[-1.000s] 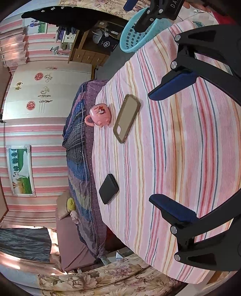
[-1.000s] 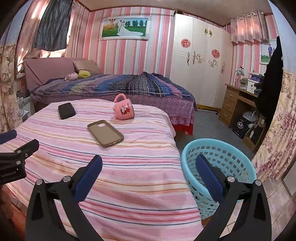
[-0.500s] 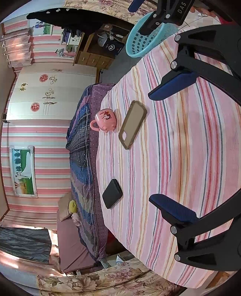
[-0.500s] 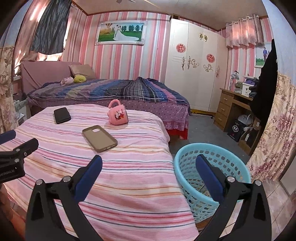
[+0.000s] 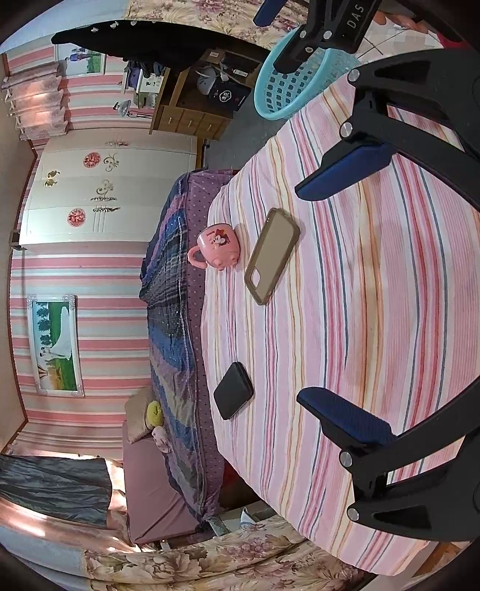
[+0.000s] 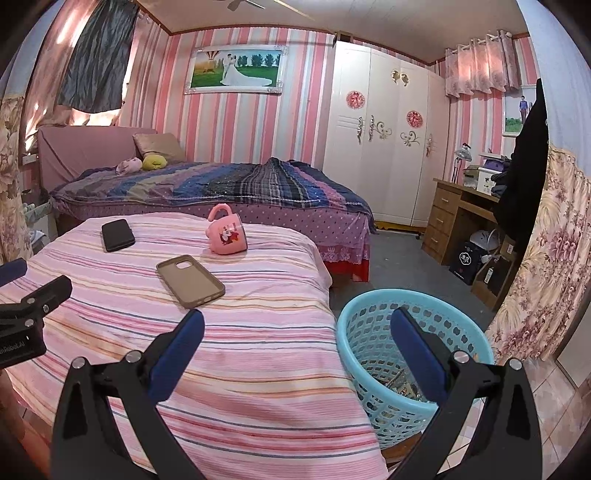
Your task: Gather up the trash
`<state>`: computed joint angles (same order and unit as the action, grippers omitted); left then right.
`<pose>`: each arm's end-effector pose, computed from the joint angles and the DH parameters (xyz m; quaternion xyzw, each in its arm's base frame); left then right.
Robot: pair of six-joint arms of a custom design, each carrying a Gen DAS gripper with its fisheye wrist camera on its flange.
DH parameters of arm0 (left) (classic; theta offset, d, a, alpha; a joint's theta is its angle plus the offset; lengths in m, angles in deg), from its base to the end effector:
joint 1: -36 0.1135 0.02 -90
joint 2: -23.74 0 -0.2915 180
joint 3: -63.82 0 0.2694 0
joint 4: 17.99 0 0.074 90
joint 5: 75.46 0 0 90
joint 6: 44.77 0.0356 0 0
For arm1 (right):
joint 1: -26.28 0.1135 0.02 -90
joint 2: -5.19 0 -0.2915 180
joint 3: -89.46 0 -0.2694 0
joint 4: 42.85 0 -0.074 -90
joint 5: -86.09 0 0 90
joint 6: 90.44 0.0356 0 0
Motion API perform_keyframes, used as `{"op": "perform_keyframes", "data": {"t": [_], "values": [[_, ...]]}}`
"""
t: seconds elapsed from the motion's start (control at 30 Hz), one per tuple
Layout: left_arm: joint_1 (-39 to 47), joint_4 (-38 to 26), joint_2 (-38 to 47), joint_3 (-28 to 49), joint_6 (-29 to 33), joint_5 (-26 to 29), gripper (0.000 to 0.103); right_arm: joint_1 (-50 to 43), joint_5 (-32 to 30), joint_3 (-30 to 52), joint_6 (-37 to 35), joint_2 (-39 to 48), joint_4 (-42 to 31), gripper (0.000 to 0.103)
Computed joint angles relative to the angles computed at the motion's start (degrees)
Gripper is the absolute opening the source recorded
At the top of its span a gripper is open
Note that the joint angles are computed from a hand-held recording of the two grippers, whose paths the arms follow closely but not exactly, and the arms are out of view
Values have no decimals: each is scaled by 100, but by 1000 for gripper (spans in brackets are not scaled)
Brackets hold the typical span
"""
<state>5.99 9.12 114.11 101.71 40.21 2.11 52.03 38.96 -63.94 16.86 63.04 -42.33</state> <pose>0.2500 -0.1355 0.1447 0.1253 0.8328 -0.0727 0.5343 0.1738 0.0569 0.1694 0.1206 0.8202 -0.1266 0.5447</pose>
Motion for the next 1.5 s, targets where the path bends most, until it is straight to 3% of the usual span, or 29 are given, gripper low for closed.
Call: {"op": "perform_keyframes", "data": {"t": [1.5], "values": [[-240, 169, 13, -59, -25, -261, 98, 11, 30, 7, 77, -9, -51, 98]]}}
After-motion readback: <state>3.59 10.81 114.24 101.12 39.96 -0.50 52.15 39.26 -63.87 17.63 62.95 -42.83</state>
